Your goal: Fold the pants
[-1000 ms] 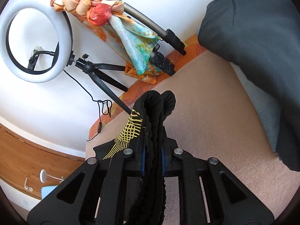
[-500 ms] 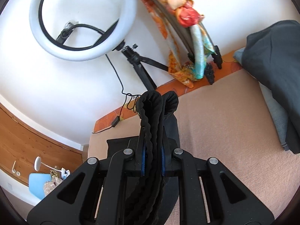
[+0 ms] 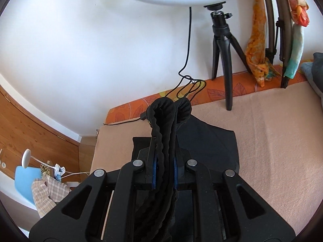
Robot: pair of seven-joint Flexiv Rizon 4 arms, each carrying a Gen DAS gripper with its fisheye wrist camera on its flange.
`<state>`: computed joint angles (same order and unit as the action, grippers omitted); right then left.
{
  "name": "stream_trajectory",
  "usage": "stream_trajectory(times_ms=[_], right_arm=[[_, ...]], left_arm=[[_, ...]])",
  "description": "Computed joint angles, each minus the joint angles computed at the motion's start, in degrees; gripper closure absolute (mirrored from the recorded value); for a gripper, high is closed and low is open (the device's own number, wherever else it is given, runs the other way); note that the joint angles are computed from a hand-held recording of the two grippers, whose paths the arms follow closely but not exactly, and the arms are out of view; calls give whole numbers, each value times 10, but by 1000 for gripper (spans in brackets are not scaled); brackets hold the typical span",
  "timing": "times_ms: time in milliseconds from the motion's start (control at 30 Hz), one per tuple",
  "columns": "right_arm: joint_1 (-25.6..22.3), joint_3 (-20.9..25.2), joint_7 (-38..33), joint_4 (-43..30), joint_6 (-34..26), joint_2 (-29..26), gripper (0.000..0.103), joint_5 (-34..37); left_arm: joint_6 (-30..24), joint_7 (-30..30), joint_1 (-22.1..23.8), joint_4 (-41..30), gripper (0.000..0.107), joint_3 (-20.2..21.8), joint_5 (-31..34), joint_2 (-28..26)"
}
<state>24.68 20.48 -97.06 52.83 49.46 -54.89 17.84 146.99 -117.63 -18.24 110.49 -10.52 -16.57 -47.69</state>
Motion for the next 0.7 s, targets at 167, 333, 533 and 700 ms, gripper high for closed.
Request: stream_trajectory(times_ms=[167,333,533,700], right_arm=[[40,-21,26,-12,0,-21,90,-34],[65,-30,54,-39,-11,-53,90,-59],[91,-35,74,-67,-24,-83,90,-80],[114,-45,97,-117,-47,-121,90,-97]], left_arm=[[33,-41,20,45,93,-2,4,-3],[51,-79,31,81,95,0,-3,-8],[38,-84,34,113,96,12,-16,1],[44,-104,42,141,96,19,-20,2]])
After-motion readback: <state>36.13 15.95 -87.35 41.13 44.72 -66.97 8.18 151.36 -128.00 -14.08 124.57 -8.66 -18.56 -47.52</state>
